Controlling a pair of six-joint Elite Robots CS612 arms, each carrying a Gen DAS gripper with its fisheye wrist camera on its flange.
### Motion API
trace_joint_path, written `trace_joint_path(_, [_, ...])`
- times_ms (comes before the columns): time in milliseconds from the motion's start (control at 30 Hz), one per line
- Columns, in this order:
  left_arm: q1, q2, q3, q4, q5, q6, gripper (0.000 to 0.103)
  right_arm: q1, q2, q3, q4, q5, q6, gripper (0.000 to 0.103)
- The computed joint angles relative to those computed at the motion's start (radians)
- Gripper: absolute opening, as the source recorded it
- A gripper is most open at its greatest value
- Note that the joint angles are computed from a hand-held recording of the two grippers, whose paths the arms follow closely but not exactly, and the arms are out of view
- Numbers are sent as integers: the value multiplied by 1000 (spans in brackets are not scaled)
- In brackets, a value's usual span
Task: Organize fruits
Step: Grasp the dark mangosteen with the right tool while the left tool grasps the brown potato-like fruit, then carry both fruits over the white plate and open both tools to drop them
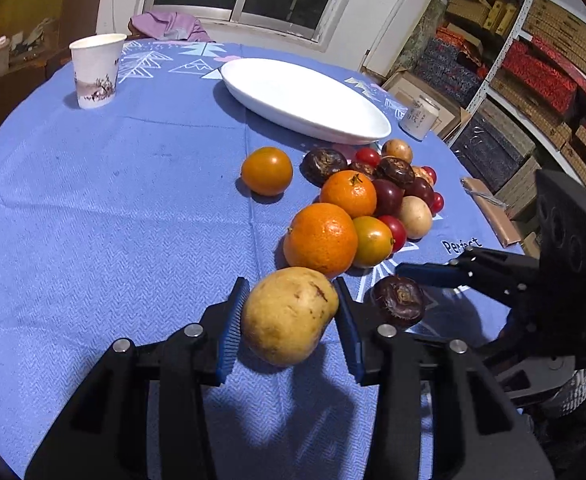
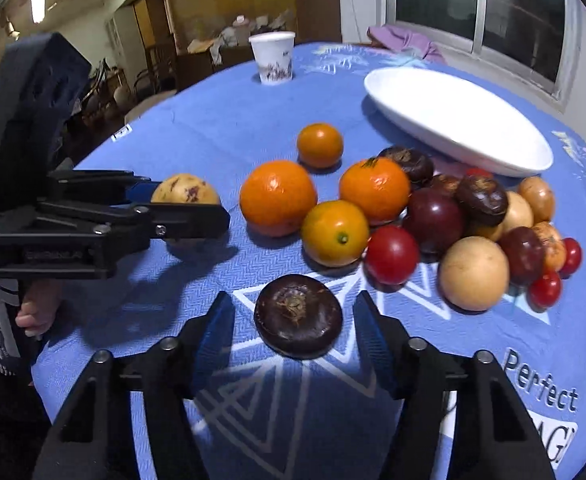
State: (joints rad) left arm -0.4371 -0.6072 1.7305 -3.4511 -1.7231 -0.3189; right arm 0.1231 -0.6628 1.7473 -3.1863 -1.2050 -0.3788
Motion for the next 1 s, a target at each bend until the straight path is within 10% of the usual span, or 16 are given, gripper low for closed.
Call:
trace_joint_path(567, [-12,-33,-145,95,150,96,42,-86,-34,-44,-272,39,251,43])
trace_joint_path(1000, [1,157,-527,421,134,27,42,-82,153,-393,-6,-102,378,44])
